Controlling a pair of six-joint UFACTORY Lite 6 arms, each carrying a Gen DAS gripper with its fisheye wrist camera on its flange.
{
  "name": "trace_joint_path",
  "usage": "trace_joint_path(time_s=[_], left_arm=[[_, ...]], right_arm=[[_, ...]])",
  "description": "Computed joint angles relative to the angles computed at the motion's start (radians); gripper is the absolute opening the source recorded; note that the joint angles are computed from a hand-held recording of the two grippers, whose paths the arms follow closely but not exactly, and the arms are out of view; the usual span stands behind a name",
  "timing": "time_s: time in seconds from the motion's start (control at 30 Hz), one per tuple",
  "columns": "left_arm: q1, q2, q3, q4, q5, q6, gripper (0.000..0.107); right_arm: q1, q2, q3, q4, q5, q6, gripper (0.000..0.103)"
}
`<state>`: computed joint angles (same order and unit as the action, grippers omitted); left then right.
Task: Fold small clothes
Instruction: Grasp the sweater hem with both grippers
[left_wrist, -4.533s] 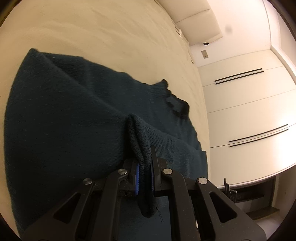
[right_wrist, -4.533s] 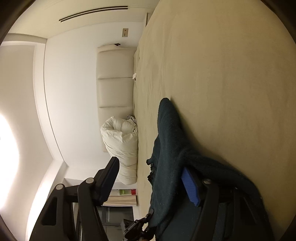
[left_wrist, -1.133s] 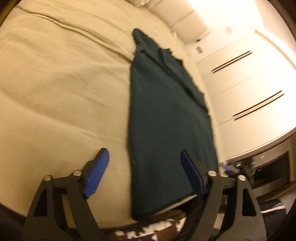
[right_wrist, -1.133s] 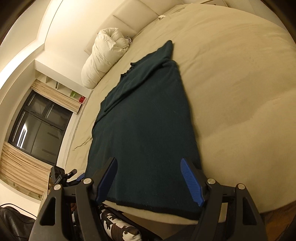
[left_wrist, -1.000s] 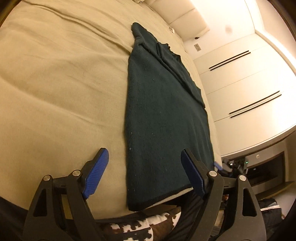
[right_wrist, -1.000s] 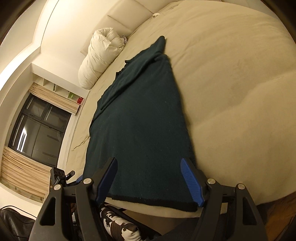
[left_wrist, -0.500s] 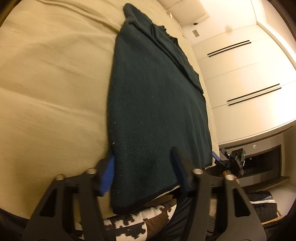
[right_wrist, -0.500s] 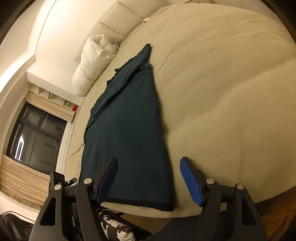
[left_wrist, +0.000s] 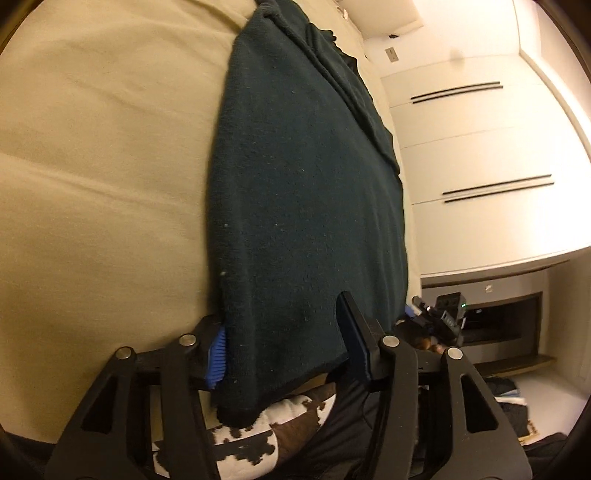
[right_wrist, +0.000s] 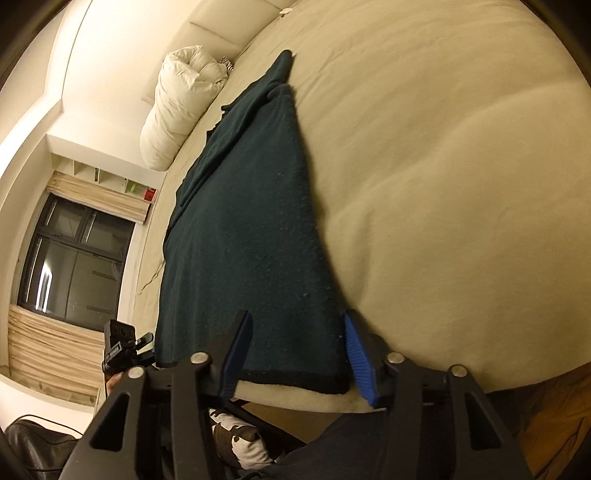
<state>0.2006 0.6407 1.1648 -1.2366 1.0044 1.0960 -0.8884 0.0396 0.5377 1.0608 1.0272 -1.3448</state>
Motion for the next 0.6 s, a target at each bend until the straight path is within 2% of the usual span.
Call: trace_joint_path(time_s=[0.13, 0.17, 0.2, 0.23, 0.3, 0.37, 0.43, 0.53, 0.6], left_arm=[[-0.01, -0.02, -0.012, 0.001, -0.014, 0.004, 0.052], [-0.009, -0.021, -0.014, 0.003, -0.015, 0.006, 0.049], [-0.012, -0.027, -0.016, 0.007, -0.023, 0.006, 0.044], [-0.022, -0.023, -0.004, 0.017, -0.038, -0.008, 0.03], [-0.02, -0.015, -0.006, 0.018, -0.047, -0.008, 0.024], [-0.01, -0.017, -0.016, 0.02, -0.056, -0.003, 0.014], [0.003, -0.019, -0.028, 0.011, -0.053, 0.014, 0.011], [0.007, -0.021, -0.035, -0.002, -0.053, 0.023, 0.01], [0.009, -0.027, -0.04, -0.011, -0.048, 0.023, 0.009]], right_arm=[[-0.004, 0.042, 0.023, 0.01, 0.002, -0.013, 0.053], [0.005, 0.052, 0.028, 0.009, -0.001, -0.014, 0.053], [0.012, 0.061, 0.036, 0.008, 0.001, -0.011, 0.053], [0.011, 0.074, 0.043, 0.007, 0.008, -0.011, 0.053], [0.009, 0.086, 0.052, 0.004, 0.022, -0.005, 0.052], [0.007, 0.078, 0.047, -0.008, 0.032, -0.002, 0.049], [0.014, 0.062, 0.033, -0.025, 0.026, 0.002, 0.029], [0.016, 0.048, 0.012, -0.025, 0.014, 0.003, 0.015], [0.005, 0.043, -0.001, -0.017, 0.014, -0.007, 0.012]])
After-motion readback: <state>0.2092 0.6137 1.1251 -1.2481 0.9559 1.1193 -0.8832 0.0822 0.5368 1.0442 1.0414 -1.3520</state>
